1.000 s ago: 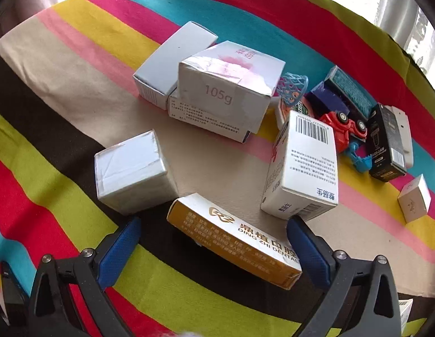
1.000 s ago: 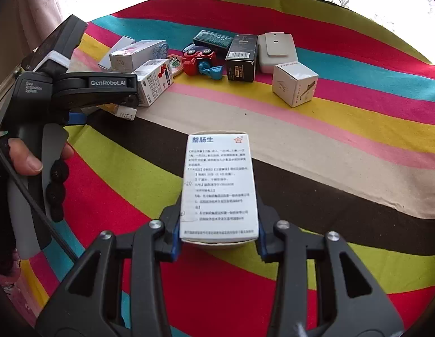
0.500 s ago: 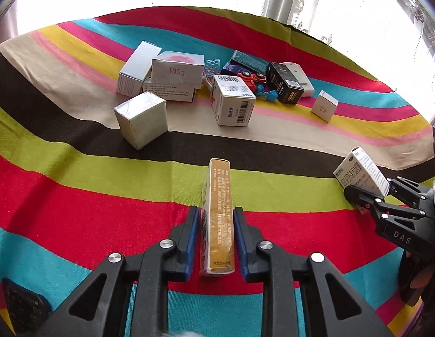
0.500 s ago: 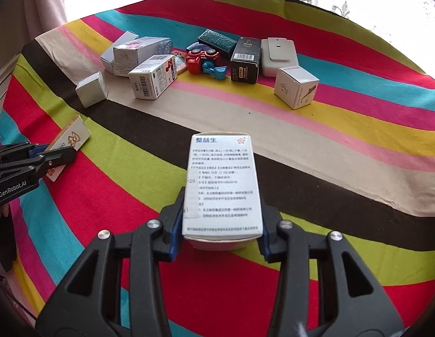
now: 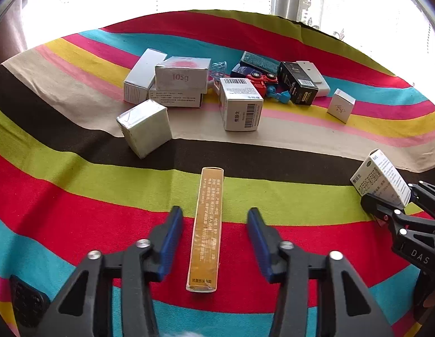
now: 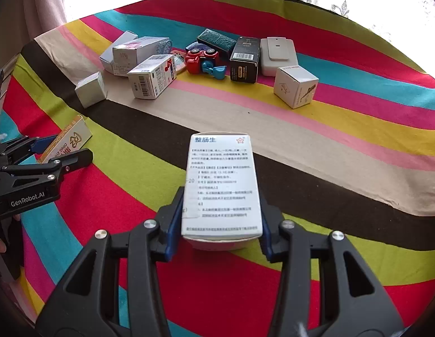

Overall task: Organize rigid objects
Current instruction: 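Carry both held boxes off the table toward the purple box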

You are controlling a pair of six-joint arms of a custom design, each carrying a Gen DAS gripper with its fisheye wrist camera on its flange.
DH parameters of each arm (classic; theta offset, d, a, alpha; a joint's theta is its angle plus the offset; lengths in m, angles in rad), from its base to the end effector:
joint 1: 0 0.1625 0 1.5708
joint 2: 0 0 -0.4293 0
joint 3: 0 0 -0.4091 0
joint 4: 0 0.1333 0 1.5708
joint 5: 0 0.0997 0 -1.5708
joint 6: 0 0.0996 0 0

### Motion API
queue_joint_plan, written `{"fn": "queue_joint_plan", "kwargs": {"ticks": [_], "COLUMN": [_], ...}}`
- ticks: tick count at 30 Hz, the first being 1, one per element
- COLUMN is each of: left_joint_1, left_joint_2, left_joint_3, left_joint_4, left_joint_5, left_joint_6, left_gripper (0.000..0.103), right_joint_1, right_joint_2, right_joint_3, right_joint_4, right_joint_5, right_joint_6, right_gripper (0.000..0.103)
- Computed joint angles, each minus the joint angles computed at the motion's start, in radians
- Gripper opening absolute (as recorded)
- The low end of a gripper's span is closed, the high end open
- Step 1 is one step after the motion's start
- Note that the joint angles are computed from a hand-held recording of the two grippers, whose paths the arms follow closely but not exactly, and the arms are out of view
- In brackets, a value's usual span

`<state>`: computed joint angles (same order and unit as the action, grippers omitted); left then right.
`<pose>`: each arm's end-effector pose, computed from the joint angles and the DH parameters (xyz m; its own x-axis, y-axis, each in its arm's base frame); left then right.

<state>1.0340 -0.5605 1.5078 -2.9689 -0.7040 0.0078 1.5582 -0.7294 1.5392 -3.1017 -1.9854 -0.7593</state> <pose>-0.1886 -0.7260 0.0440 -0.7225 0.0516 -0.6895 0.4659 0.7731 -0.4303 0.0839 -0.7384 0.1497 -0.6679 -0.3158 0.6739 -0.6209 0.7357 -0.2706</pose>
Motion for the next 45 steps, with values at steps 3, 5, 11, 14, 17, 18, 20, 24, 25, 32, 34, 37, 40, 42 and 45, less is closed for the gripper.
{"fn": "queue_joint_plan", "kwargs": {"ticks": [3,5,11,14,17,18,20,24,25,32,34,37,40,42,45], "left_joint_1": [0.009,0.013,0.019,0.027,0.023,0.019,0.005,-0.028,-0.037,-0.084,-0.099,-0.119,-0.136,-0.147,-0.165], "left_joint_2": [-0.017,-0.025,-0.033,-0.047,-0.071,-0.081,-0.095,-0.123,-0.127,-0.14,-0.137,-0.132,-0.128,-0.125,-0.123], "left_joint_3": [0.015,0.021,0.029,0.045,0.093,0.115,0.158,0.235,0.248,0.319,0.336,0.352,0.36,0.366,0.375], "left_joint_4": [-0.008,-0.013,-0.023,-0.037,-0.075,-0.09,-0.126,-0.178,-0.185,-0.166,-0.171,-0.174,-0.175,-0.176,-0.175], "left_joint_5": [-0.045,-0.064,-0.092,-0.128,-0.148,-0.158,-0.156,-0.18,-0.186,-0.258,-0.262,-0.267,-0.269,-0.269,-0.266], "left_joint_6": [-0.014,-0.024,-0.037,-0.047,-0.047,-0.045,-0.032,-0.008,0.0,0.001,0.011,0.025,0.039,0.046,0.055], "left_gripper": [0.015,0.015,0.015,0.015,0.015,0.015,0.015,0.016,0.016,0.016,0.016,0.016,0.016,0.016,0.016], "right_joint_1": [0.006,0.012,0.044,0.048,0.045,0.045,0.044,0.046,0.047,0.041,0.035,0.022,0.009,0.002,-0.007], "right_joint_2": [0.007,0.008,-0.012,-0.051,-0.086,-0.094,-0.113,-0.148,-0.156,-0.212,-0.231,-0.262,-0.294,-0.314,-0.346], "right_joint_3": [0.005,0.017,0.114,0.188,0.251,0.268,0.295,0.339,0.349,0.417,0.438,0.472,0.504,0.523,0.553], "right_joint_4": [-0.033,-0.057,-0.184,-0.219,-0.237,-0.242,-0.236,-0.247,-0.252,-0.28,-0.283,-0.293,-0.302,-0.312,-0.323], "right_joint_5": [-0.023,-0.042,-0.138,-0.134,-0.118,-0.121,-0.121,-0.125,-0.127,-0.15,-0.155,-0.162,-0.164,-0.165,-0.163], "right_joint_6": [-0.001,0.02,0.125,0.202,0.239,0.238,0.24,0.236,0.231,0.224,0.226,0.23,0.244,0.249,0.253], "right_gripper": [0.043,0.043,0.043,0.043,0.043,0.043,0.043,0.043,0.043,0.043,0.043,0.043,0.043,0.043,0.043]}}
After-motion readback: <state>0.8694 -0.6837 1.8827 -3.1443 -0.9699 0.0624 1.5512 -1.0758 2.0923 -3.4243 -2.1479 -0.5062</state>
